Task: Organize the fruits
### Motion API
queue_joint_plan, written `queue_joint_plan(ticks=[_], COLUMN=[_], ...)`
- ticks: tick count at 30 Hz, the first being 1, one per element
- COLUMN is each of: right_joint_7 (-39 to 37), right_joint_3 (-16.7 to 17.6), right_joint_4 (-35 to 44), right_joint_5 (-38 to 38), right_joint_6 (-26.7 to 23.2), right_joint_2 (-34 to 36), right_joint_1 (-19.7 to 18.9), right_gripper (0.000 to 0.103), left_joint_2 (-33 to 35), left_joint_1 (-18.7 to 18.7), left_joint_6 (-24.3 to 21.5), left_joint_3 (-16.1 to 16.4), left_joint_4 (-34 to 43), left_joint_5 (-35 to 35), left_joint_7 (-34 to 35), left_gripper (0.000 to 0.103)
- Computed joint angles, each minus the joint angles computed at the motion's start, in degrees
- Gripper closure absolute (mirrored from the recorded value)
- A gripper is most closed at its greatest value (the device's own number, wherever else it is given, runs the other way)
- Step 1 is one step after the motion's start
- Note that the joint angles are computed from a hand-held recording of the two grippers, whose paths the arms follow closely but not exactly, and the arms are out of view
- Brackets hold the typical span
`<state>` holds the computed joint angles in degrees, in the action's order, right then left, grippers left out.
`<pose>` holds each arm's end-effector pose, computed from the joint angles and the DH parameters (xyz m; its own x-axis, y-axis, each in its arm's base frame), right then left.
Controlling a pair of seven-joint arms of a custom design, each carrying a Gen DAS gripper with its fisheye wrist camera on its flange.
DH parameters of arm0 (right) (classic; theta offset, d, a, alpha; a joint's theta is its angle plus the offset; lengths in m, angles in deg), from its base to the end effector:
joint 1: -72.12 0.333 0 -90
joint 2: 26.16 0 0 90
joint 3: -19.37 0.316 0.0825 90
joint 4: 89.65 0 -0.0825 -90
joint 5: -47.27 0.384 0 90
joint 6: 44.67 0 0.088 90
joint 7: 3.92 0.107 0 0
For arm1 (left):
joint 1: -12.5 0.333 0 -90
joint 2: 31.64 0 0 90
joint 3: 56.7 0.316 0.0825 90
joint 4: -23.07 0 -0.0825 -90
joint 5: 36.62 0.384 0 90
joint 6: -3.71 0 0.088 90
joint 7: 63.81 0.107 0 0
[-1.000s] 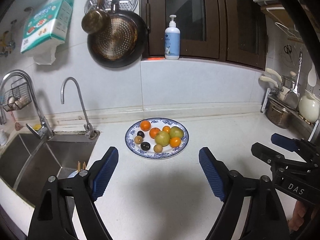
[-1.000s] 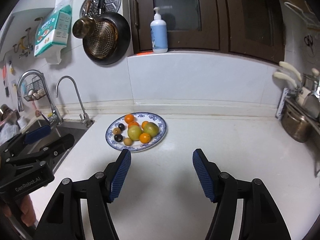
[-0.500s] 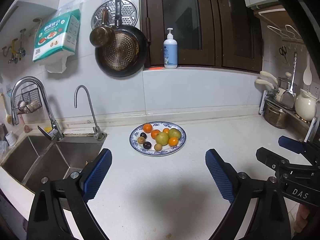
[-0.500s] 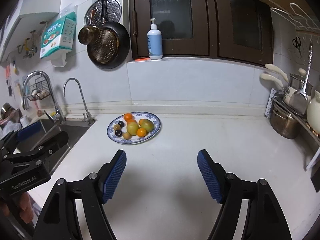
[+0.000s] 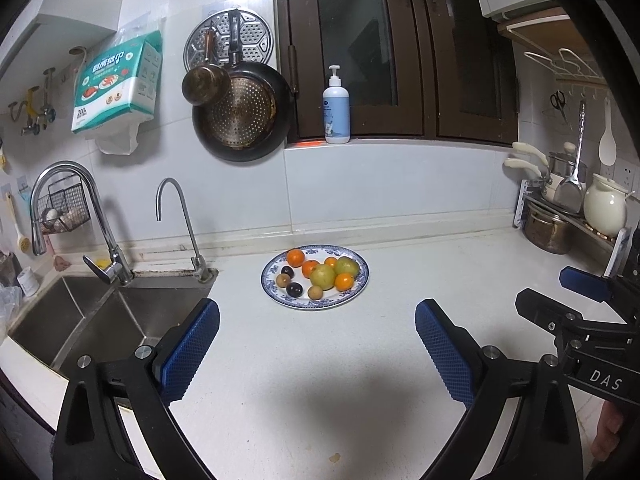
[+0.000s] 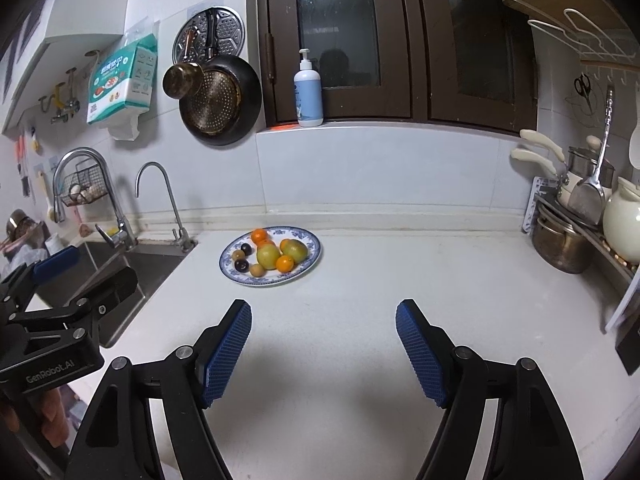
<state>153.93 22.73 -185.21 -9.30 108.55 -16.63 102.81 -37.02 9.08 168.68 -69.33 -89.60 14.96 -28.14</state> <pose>0.5350 0.3884 0.5920 0.1375 -0.9898 -0.0362 -0.4757 -0.0339 -0.8790 0.5391 -0.2072 0.6142 -0.0669 -0.9963 -0.0538 -0.4350 0.0777 -0.8971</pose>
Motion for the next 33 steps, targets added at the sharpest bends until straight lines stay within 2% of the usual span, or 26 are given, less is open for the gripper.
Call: queue_joint_plan(ticks=[19,23,33], right_joint_7=[2.28,2.35,3.52], right_joint_3=[0.67,0.73,1.27], right_joint_4=[-1.52,-1.79,-2.37], right_joint_5=[-2.08,-2.18,-2.94], right_joint_6=[-0.02,0.19,-1.21], right_joint_2=[-1.51,-1.68,-2.32], right_joint_1=[-0.67,-0.91,-0.94], right_gripper=[0.028,0.028,0.028], left_joint_2=[-1.71,-1.75,-1.87], left_joint_1=[0.84,0.66,1.12], left_joint_6=[-0.15,0.49,0.59], left_joint_3=[-1.06,-0.83,-1.12], left_joint_4=[-1.15,-1.45,-1.52], left_joint_5=[1.99,0.55,1.89], left_joint_7=[-1.57,-0.03,-1.32], left_gripper=[0.000,0.000,0.000])
